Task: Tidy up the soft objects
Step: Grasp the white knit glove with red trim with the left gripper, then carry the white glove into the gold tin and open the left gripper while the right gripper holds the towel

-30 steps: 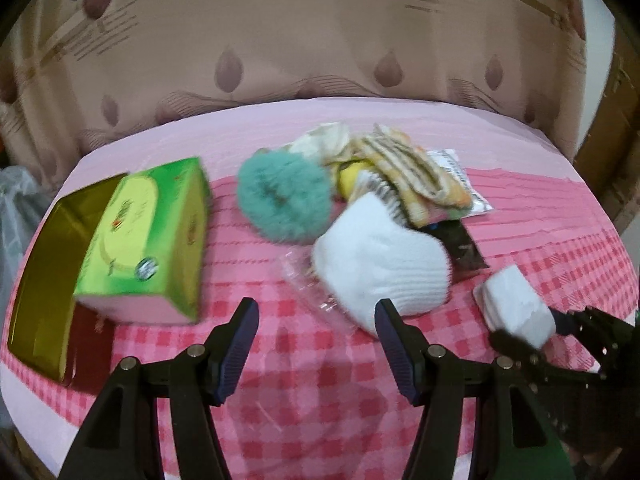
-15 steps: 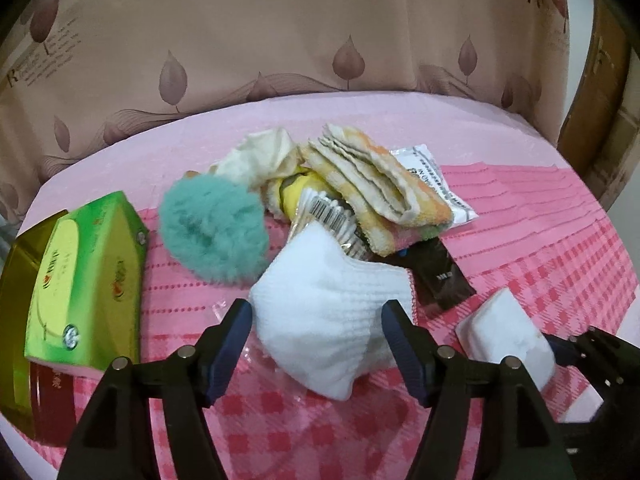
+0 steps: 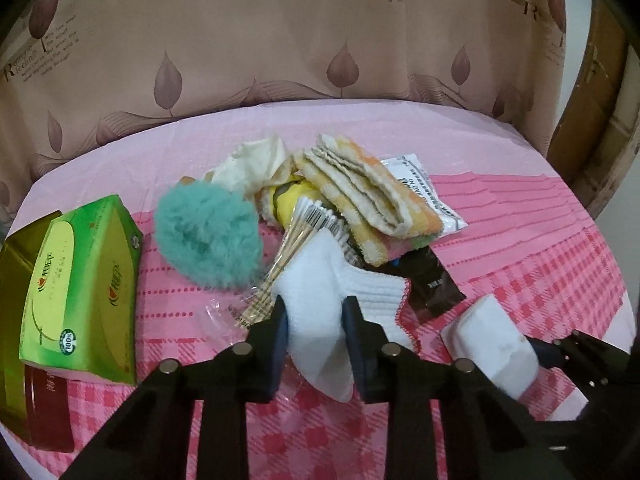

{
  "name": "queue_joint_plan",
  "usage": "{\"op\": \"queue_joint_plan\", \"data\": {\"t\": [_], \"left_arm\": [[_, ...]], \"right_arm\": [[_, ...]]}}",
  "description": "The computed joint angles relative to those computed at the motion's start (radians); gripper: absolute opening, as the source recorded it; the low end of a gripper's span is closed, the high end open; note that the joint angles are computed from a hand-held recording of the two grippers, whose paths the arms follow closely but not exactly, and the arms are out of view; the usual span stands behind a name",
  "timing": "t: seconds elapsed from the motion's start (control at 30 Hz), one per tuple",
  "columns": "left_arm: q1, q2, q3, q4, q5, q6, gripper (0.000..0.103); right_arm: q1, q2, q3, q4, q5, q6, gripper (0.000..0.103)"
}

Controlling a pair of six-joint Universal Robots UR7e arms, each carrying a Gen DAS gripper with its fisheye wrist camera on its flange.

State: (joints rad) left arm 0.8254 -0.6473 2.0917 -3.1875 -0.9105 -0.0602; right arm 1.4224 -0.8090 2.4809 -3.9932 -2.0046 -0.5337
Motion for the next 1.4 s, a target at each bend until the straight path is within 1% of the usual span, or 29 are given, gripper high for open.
{"op": "queue_joint_plan", "data": {"t": [0.1,0.23,0.33,0.47,0.67,0.83,1.03,1.2,1.3,1.4], "left_arm": [[-0.008,-0.02,0.017,0.008,0.002,-0.002,0.023],[-0.019,-0.056,0.044,0.013,-0.015,0.0,0.023],[-0.031,-0.078,0.063,0.007,-0.005,0.0,0.023],[-0.045,-0.119,0.088,0.004,0.021,-0.006,0.023],[-0.036,-0.195,0.12,0.026,0.081,-0.014,0.023],[-0.007,-0.276,0.148,0.051,0.136,-0.028,0.023],[0.028,-0.374,0.176,0.054,0.249,-0.008,0.023],[0.092,-0.454,0.18,0.065,0.334,0.009,0.023],[0.146,-0.495,0.173,0.102,0.355,-0.002,0.023],[0.197,-0.505,0.162,0.116,0.376,0.001,0.023]], "right_arm": [[0.001,0.001,-0.003,0.001,-0.001,-0.001,0.054],[0.001,0.001,-0.003,0.002,-0.002,-0.001,0.054],[0.0,0.001,-0.004,0.002,-0.001,-0.003,0.054],[0.0,0.002,-0.004,0.002,-0.002,-0.003,0.054],[0.004,0.012,-0.01,-0.009,-0.014,-0.011,0.054],[0.007,0.026,-0.019,-0.02,-0.027,-0.021,0.054],[0.011,0.043,-0.03,-0.036,-0.041,-0.036,0.054],[0.017,0.054,-0.029,-0.053,-0.051,-0.039,0.054],[0.02,0.06,-0.032,-0.059,-0.058,-0.042,0.054],[0.023,0.064,-0.034,-0.063,-0.063,-0.042,0.054]]}}
